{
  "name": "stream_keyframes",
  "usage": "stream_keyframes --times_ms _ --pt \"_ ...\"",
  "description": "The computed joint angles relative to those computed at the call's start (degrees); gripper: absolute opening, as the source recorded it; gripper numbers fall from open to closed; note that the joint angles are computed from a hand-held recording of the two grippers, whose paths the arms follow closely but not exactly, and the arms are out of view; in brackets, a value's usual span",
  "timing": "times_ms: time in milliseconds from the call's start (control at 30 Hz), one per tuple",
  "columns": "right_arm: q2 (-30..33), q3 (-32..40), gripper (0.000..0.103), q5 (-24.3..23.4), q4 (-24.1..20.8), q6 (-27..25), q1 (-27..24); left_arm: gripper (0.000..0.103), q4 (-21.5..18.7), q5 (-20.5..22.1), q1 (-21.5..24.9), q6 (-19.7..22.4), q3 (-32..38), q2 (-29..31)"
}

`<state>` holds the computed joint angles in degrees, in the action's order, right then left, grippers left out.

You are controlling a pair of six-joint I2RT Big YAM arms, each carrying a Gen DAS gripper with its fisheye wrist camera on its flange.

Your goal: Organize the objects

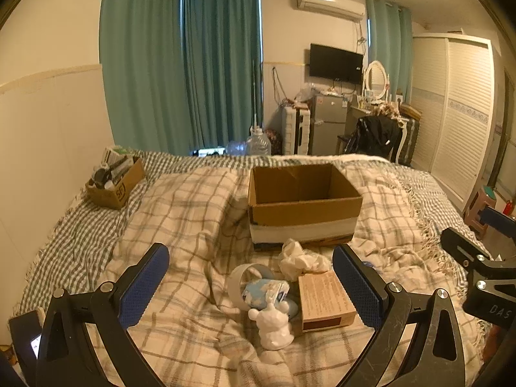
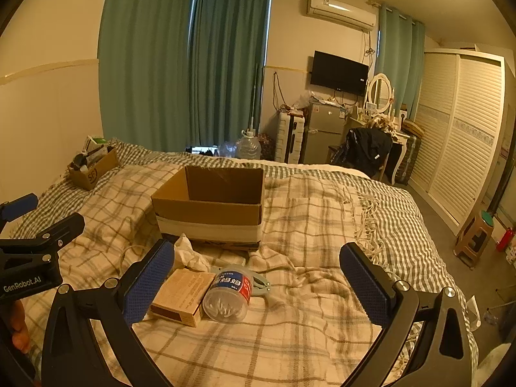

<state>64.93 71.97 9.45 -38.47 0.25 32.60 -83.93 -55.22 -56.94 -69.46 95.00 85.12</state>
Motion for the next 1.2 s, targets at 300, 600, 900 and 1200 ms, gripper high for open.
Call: stream_keyframes --times_ms 300,600,900,1200 --pt "5.29 0.81 0.103 -0.99 -3.03 0.9 -1.33 0.103 3.37 13.08 4.93 -0.47 -5.9 0.37" --pt "12.25 2.31 0.103 -2.42 -6.97 1.86 -1.85 0.096 8.6 23.47 7.4 2.38 -10.99 2.29" --pt "19.33 7.82 0.102 -3.32 -11.56 2.95 -0.77 0.074 12.24 31.36 9.52 7.6 -11.54 5.44" --pt "24.95 11.58 0.089 -4.89 -17.71 3.62 -0.58 0.05 15.31 34.54 9.73 11.2 -12.16 6.01"
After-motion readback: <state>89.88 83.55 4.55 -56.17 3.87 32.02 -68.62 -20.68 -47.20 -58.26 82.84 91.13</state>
